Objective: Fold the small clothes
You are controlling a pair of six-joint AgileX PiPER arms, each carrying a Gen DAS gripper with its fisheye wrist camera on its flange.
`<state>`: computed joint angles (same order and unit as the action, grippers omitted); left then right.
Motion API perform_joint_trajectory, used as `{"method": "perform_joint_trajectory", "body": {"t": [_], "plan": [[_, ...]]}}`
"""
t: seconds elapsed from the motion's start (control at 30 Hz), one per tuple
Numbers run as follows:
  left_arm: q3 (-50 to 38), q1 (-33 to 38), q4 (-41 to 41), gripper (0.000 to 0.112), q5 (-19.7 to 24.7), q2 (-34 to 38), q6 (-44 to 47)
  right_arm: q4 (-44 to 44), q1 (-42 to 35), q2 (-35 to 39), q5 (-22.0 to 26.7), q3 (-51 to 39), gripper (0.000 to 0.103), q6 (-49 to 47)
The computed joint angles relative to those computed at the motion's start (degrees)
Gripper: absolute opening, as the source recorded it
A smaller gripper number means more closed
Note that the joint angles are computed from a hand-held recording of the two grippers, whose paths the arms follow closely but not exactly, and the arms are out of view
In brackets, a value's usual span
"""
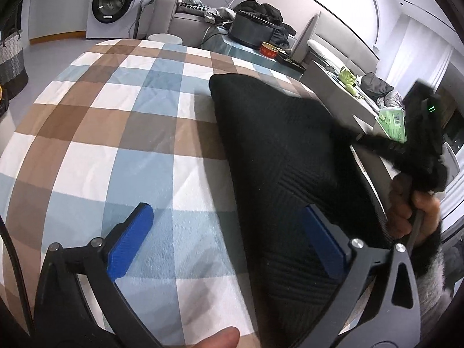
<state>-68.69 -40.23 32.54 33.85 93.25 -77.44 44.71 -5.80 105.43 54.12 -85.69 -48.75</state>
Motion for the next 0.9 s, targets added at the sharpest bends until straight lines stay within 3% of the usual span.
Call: {"method": "perform_joint_trajectory", "body": {"t": [0.13,0.27,0.33,0.4,0.47,0.83,0.87,0.9], "plan": [[-1.31,0.4,0.46,0.101,0.36,1.47,0.03,-12.33,3.94,0.94,-5.71,-1.28,0.008,7.01],[-2.18,0.65,-0.64,0.101,0.41,2.99,0.96,-18.95,5.18,6.49,-4.68,-3.84,0.01,11.84],[-2.51,0.46,-0.96,0.101,0.93,3.55,1.61,-16.4,3.03,4.96,-3.18,-2.78,0.02,10.03],[-2.41,0.35,-1.3,0.101,0.73,3.76,2.1,-12.02,0.19,3.45,-1.51,-1.4,0.042,6.62],[-2.45,0.34,-1.5,0.101,0.15,4.08,2.35,-9.48,-1.99,1.96,0.09,-0.26,0.051,4.75],[-4.15,0.82,-3.8,0.101,-0.62,5.97,5.72,-4.11,-3.61,11.84,9.78,-10.67,0.051,7.79],[-4.02,1.07,-4.21,0.101,-0.94,5.98,6.06,-4.4,-3.08,11.75,9.29,-10.6,0.049,7.51],[-3.97,1.4,-4.77,0.101,-1.34,6.12,6.49,-5.08,-2.42,11.03,7.93,-9.58,0.039,7.13]]}}
